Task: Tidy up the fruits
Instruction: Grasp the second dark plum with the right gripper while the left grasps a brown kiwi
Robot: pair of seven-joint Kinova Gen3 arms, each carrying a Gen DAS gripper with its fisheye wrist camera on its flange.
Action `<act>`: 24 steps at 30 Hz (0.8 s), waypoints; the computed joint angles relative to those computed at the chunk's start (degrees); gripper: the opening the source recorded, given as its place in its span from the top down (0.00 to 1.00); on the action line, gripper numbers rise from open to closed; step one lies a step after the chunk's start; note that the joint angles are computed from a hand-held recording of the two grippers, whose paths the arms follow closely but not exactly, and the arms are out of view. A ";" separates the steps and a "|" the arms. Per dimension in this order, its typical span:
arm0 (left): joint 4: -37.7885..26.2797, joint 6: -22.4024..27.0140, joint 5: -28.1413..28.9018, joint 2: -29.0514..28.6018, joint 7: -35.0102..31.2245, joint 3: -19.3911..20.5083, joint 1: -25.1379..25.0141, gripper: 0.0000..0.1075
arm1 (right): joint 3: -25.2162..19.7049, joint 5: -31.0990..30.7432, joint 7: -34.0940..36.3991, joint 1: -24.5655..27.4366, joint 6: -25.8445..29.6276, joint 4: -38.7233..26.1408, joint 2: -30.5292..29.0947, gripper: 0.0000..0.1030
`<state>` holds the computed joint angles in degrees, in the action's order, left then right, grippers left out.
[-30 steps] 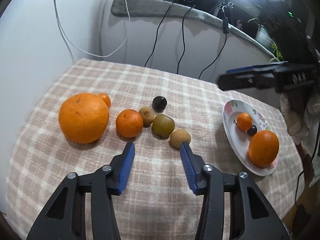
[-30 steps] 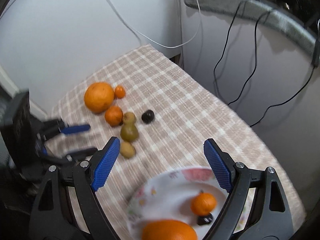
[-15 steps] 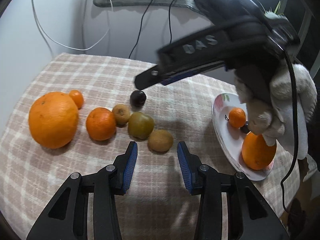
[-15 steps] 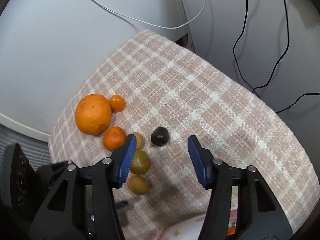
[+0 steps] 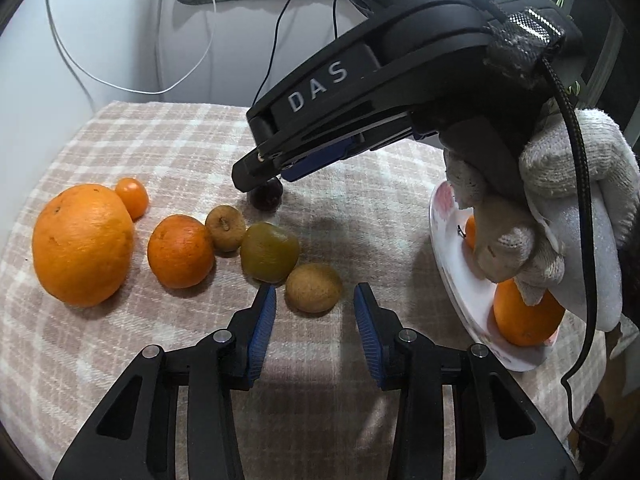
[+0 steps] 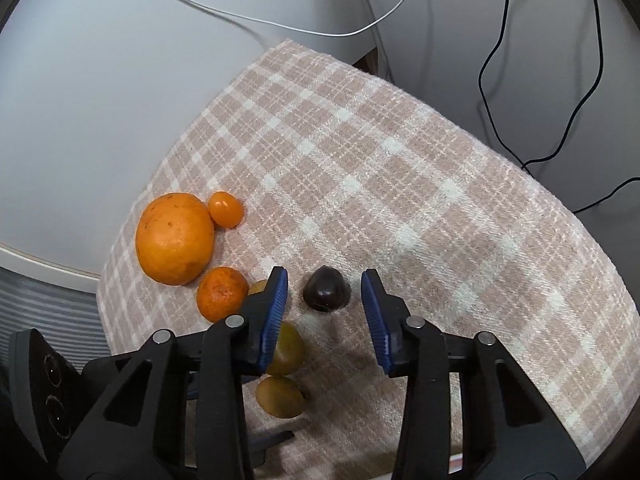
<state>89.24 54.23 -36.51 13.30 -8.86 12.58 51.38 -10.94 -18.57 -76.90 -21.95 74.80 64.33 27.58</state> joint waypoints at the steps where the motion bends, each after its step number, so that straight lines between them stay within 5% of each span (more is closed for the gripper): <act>1: -0.05 0.03 0.13 0.11 -0.18 0.01 -0.10 0.66 | 0.03 0.22 -0.11 -0.26 0.07 -0.15 0.18 0.64; 24: -0.34 -0.65 -0.16 1.12 -0.34 -1.25 0.43 0.74 | 0.06 0.96 -0.39 -0.76 0.37 -0.39 0.39 0.78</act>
<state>88.90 53.57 -36.67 14.42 -9.20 11.33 51.81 -10.89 -17.61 -77.29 -22.71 75.17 63.94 27.97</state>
